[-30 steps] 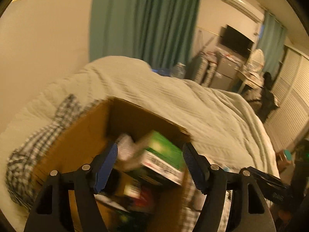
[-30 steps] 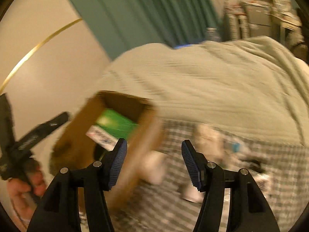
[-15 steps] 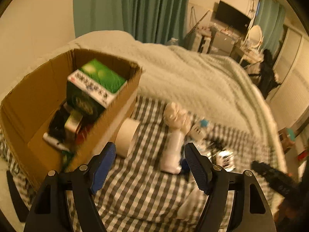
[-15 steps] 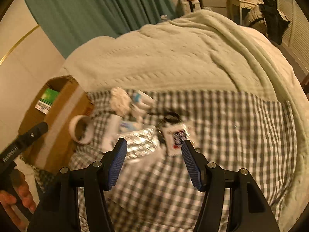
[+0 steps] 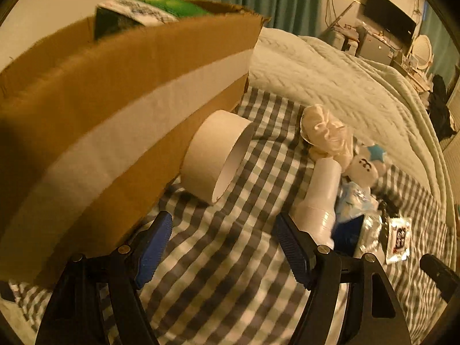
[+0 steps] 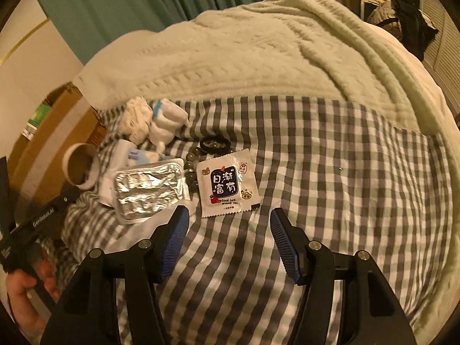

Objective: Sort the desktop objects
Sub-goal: 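Move the left tool to the white tape roll while the right tool approaches the printed packet, then grasp the white tape roll with the left tool while the right tool grasps the printed packet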

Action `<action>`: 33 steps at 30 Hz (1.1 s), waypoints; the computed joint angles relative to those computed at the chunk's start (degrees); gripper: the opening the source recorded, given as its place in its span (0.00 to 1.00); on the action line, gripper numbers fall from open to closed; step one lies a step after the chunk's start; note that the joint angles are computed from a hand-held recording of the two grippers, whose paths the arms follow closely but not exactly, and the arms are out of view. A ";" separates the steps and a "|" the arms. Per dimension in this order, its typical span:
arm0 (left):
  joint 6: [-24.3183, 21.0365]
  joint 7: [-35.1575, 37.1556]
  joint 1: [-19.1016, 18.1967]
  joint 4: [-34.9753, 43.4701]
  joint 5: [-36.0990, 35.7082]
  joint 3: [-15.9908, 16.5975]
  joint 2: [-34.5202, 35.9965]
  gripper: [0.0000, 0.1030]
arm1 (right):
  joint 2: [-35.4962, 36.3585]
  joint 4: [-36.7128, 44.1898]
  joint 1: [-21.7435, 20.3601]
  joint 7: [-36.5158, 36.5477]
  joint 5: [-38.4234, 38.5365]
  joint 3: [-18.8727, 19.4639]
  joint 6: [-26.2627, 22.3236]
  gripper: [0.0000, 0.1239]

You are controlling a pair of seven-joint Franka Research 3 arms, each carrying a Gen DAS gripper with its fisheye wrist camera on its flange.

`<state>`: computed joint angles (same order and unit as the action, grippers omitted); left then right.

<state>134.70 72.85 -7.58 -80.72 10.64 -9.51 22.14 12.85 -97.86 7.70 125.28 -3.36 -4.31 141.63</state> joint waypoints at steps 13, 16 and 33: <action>-6.03 -3.23 -2.23 14.59 1.18 1.30 11.83 0.74 | 11.81 12.52 -0.47 -7.96 3.98 -0.31 -5.26 0.55; -5.86 -3.04 -2.64 16.30 2.08 1.49 13.38 0.75 | 13.78 14.96 -0.07 -8.25 3.18 -0.96 -7.09 0.55; -3.78 2.38 -1.30 15.02 -0.90 -0.19 12.61 0.33 | 8.66 7.16 -2.17 -8.64 10.21 -0.54 0.46 0.32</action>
<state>130.92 75.23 -8.88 -65.70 9.74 -9.70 34.75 21.51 -90.70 5.53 116.64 6.86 -4.85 142.08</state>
